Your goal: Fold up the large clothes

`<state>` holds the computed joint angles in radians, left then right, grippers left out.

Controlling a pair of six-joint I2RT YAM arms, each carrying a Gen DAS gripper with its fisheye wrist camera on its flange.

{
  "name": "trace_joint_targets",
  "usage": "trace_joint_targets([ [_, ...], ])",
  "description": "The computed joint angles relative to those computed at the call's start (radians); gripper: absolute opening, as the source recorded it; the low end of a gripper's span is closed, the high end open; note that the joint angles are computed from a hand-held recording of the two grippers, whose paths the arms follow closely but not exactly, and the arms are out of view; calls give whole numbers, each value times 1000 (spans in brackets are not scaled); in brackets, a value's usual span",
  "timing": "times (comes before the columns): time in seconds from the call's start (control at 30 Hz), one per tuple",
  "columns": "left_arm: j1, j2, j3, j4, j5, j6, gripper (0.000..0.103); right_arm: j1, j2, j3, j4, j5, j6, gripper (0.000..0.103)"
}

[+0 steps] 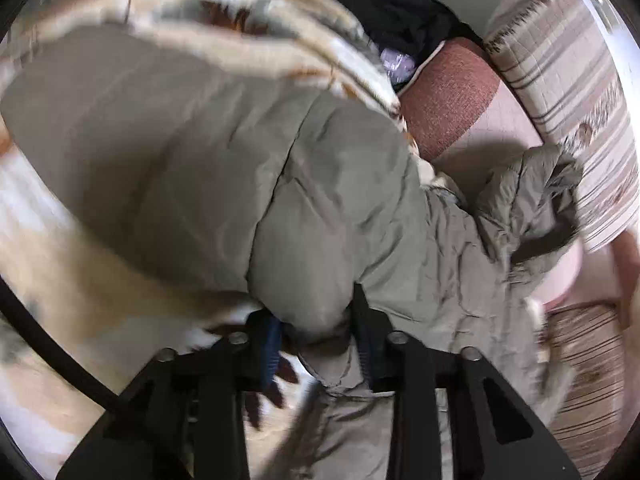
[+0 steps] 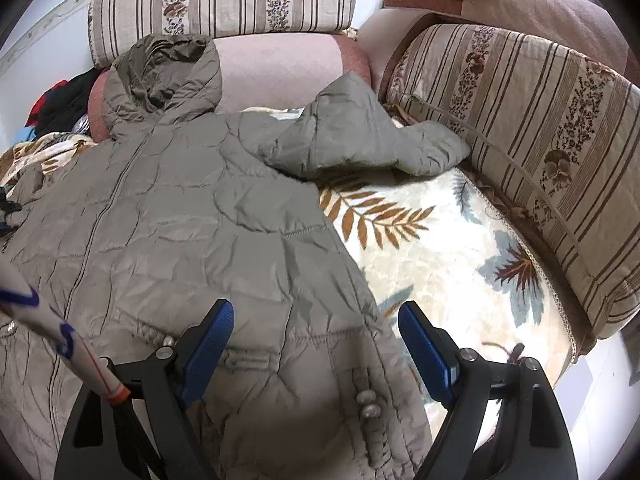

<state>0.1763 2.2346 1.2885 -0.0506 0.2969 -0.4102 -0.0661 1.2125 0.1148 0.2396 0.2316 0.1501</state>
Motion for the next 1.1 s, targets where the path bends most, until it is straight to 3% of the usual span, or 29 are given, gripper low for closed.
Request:
trace_joint_targets([
  [0.23, 2, -115, -123, 37, -118, 37, 21, 54, 80, 7, 59, -6, 18, 88],
  [0.37, -6, -172, -208, 63, -159, 43, 24, 40, 10, -15, 30, -34, -5, 88],
  [0.43, -33, -255, -290, 77, -259, 74, 24, -7, -41, -20, -4, -67, -22, 88],
  [0.6, -88, -534, -534, 130, -374, 146, 59, -159, -119, -20, -71, -170, -72, 88],
  [0.63, -105, -598, -582, 130, -395, 155, 61, -186, -142, -22, -91, -192, -78, 88],
  [0.8, -284, -880, -756, 39, -576, 152, 68, -240, -332, -38, -238, -266, -100, 88],
  [0.87, -391, -980, -802, -30, -655, 116, 76, -225, -412, -39, -307, -278, -99, 88],
  [0.93, -517, -1067, -832, -113, -721, 41, 77, -190, -489, -38, -377, -277, -88, 88],
  [1.1, -786, -1179, -848, -309, -770, -173, 78, -53, -693, -36, -560, -226, -46, 88],
])
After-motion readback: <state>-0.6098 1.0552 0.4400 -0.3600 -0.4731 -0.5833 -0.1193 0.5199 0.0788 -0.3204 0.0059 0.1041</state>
